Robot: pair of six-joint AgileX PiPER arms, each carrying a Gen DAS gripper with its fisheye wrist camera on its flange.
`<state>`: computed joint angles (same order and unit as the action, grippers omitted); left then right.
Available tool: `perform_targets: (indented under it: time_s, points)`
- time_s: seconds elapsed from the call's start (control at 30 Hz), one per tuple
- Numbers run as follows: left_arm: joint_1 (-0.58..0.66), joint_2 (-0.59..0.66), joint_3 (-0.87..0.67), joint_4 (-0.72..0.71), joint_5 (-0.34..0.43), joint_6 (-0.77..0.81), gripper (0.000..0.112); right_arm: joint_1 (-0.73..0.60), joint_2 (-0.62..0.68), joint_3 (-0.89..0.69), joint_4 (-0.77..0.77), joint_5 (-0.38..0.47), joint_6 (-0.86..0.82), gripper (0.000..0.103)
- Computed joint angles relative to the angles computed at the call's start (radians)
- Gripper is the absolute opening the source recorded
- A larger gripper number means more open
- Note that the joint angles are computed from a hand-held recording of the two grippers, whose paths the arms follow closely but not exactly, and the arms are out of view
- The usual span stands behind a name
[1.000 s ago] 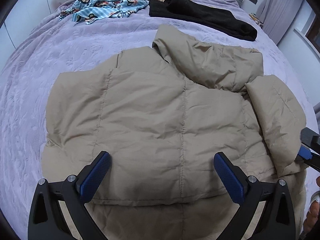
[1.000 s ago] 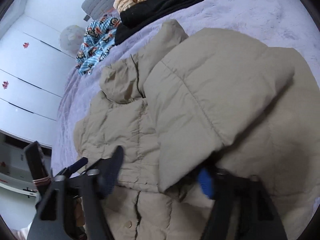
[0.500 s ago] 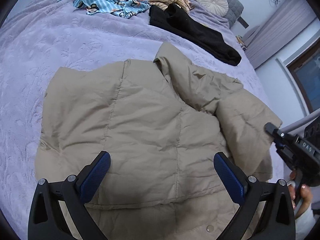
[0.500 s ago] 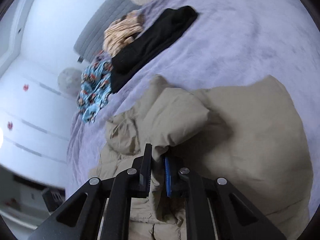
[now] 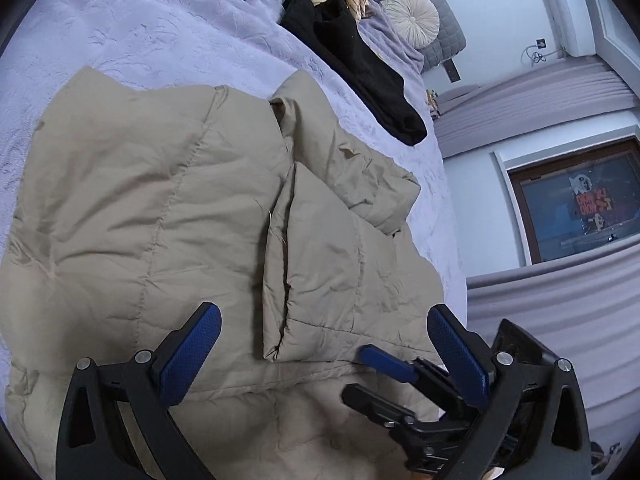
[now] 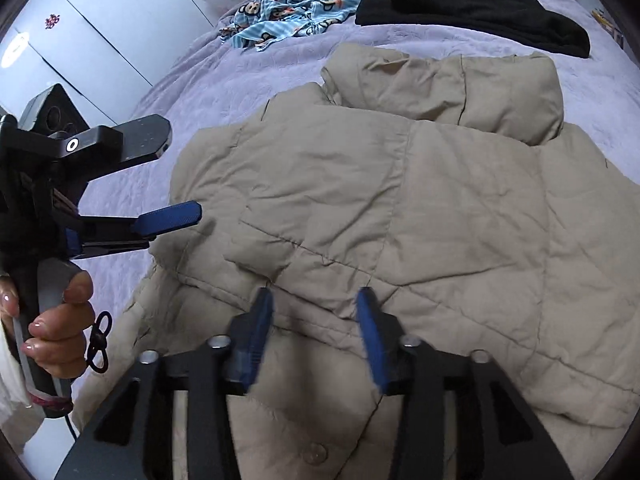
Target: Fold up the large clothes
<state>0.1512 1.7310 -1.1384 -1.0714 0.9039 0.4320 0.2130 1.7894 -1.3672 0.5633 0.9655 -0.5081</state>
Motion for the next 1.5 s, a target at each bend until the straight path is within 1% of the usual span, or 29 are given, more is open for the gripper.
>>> perform_targets:
  time_s: [0.1, 0.2, 0.23, 0.27, 0.3, 0.33, 0.37, 0.4, 0.47, 0.53, 0.6, 0.7, 0.77, 0.8, 0.83, 0.87, 0.9, 0.93, 0.97, 1.0, 1.07, 1.1, 1.13, 1.27, 1.3, 1.33, 1.4, 1.47, 1.5]
  points:
    - [-0.048, 0.059, -0.048, 0.048, -0.010, -0.035, 0.103, -0.082, -0.079, 0.072, 0.033, 0.015, -0.042, 0.065]
    - [-0.106, 0.113, -0.093, 0.086, -0.035, -0.073, 0.103, -0.226, -0.140, 0.133, 0.051, 0.066, -0.089, 0.065]
    - [-0.125, 0.130, -0.111, 0.092, -0.043, -0.083, 0.101, -0.275, -0.147, 0.143, 0.046, 0.089, -0.101, 0.065]
    - [-0.142, 0.151, -0.131, 0.095, -0.043, -0.093, 0.093, -0.318, -0.153, 0.154, 0.041, 0.107, -0.118, 0.064]
    - [-0.152, 0.171, -0.149, 0.084, -0.032, -0.092, 0.065, -0.353, -0.156, 0.163, 0.031, 0.120, -0.132, 0.064]
    - [-0.163, 0.203, -0.183, 0.070, 0.000, -0.100, 0.047, -0.375, -0.157, 0.172, 0.012, 0.122, -0.137, 0.063]
    - [-0.171, 0.228, -0.211, 0.068, 0.025, -0.117, 0.014, -0.393, -0.159, 0.181, -0.010, 0.121, -0.139, 0.062]
    - [-0.188, 0.234, -0.234, 0.092, 0.025, -0.152, 0.011, -0.410, -0.157, 0.186, -0.015, 0.125, -0.147, 0.061]
    - [-0.225, 0.189, -0.240, 0.135, -0.022, -0.169, 0.011, -0.440, -0.151, 0.195, -0.013, 0.123, -0.182, 0.061]
    - [-0.223, 0.130, -0.224, 0.103, -0.038, -0.130, 0.011, -0.443, -0.147, 0.197, -0.023, 0.105, -0.193, 0.061]
    - [-0.210, 0.062, -0.197, 0.104, -0.064, -0.108, 0.011, -0.441, -0.149, 0.195, -0.039, 0.081, -0.195, 0.061]
    - [-0.164, 0.000, -0.153, 0.161, -0.062, -0.121, 0.011, -0.445, -0.141, 0.165, -0.092, 0.025, -0.187, 0.061]
    - [-0.144, 0.013, -0.140, 0.240, -0.052, -0.166, 0.011, -0.469, -0.133, 0.140, -0.132, -0.012, -0.167, 0.061]
    - [-0.142, 0.026, -0.130, 0.260, -0.052, -0.173, 0.011, -0.486, -0.123, 0.125, -0.150, -0.030, -0.156, 0.059]
    - [-0.150, 0.046, -0.124, 0.288, -0.063, -0.187, 0.011, -0.514, -0.105, 0.109, -0.142, -0.032, -0.166, 0.049]
    - [-0.164, 0.063, -0.113, 0.328, -0.077, -0.211, 0.011, -0.554, -0.070, 0.079, -0.110, 0.004, -0.189, 0.042]
    - [-0.181, 0.085, -0.105, 0.359, -0.092, -0.235, 0.012, -0.585, -0.030, 0.053, -0.089, 0.038, -0.190, 0.038]
    - [-0.192, 0.094, -0.088, 0.364, -0.115, -0.235, 0.012, -0.605, -0.002, 0.042, -0.067, 0.054, -0.192, 0.035]
    - [-0.200, 0.088, -0.058, 0.363, -0.150, -0.232, 0.012, -0.615, 0.013, 0.041, -0.049, 0.056, -0.201, 0.035]
    - [-0.207, 0.082, -0.046, 0.373, -0.170, -0.239, 0.013, -0.620, 0.017, 0.049, -0.039, 0.048, -0.208, 0.035]
    - [-0.203, 0.069, -0.040, 0.386, -0.168, -0.251, 0.014, -0.613, 0.011, 0.061, -0.039, 0.029, -0.199, 0.035]
    - [-0.200, 0.058, -0.040, 0.416, -0.163, -0.277, 0.019, -0.608, 0.009, 0.064, -0.043, 0.022, -0.195, 0.035]
    - [-0.197, 0.040, -0.033, 0.456, -0.163, -0.306, 0.020, -0.604, 0.010, 0.061, -0.045, 0.022, -0.192, 0.035]
    - [-0.159, -0.022, -0.012, 0.581, -0.153, -0.385, 0.021, -0.615, 0.008, 0.061, -0.036, 0.039, -0.188, 0.035]
    - [-0.159, -0.039, -0.012, 0.649, -0.150, -0.439, 0.021, -0.611, 0.002, 0.058, -0.045, 0.043, -0.169, 0.035]
    - [-0.164, -0.056, -0.013, 0.732, -0.147, -0.504, 0.021, -0.607, -0.004, 0.054, -0.058, 0.052, -0.149, 0.036]
    - [-0.155, -0.084, -0.008, 0.805, -0.137, -0.555, 0.021, -0.600, -0.026, 0.040, -0.101, 0.095, -0.104, 0.039]
    - [-0.131, -0.110, -0.003, 0.813, -0.129, -0.549, 0.021, -0.604, -0.072, 0.052, -0.142, 0.150, -0.093, 0.047]
    - [-0.126, -0.119, -0.007, 0.814, -0.122, -0.545, 0.021, -0.618, -0.097, 0.061, -0.137, 0.190, -0.117, 0.047]
